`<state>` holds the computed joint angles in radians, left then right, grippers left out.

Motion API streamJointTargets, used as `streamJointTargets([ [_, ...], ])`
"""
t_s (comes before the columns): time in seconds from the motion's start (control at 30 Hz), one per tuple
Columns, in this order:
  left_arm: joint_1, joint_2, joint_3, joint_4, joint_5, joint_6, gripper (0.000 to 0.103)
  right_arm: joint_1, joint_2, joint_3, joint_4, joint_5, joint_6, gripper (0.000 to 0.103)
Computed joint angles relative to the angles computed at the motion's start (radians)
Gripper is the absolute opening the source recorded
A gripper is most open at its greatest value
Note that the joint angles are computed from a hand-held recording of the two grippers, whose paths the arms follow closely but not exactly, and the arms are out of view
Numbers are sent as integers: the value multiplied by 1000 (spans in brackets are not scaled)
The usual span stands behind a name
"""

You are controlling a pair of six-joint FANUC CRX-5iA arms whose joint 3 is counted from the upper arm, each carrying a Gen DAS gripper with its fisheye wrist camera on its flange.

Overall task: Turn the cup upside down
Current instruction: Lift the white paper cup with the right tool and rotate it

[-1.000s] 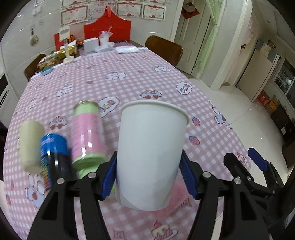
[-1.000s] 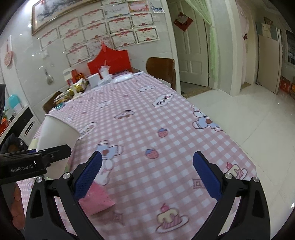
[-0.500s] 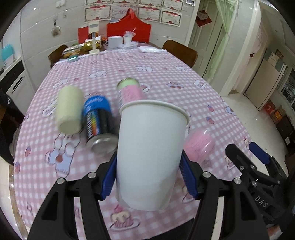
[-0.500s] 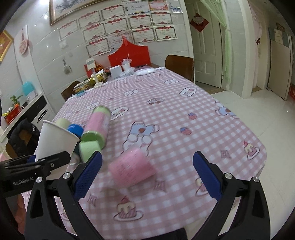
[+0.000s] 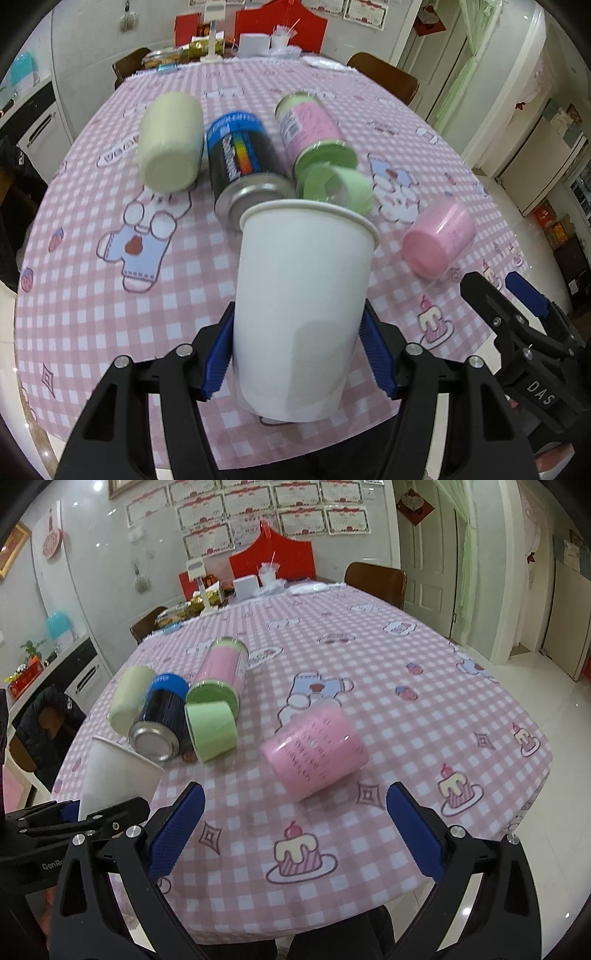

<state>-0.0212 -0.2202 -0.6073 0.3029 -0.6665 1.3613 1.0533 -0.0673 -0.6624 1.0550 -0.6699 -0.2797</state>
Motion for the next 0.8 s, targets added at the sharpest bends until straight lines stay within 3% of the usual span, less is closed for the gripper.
streamJointTargets([
  [0.2, 11, 16, -25, 28, 0, -36, 64, 12, 20, 19, -73, 3, 42, 95],
  [0.8, -5, 14, -2, -57, -12, 43, 68, 18, 3, 13, -113, 16, 66, 95],
])
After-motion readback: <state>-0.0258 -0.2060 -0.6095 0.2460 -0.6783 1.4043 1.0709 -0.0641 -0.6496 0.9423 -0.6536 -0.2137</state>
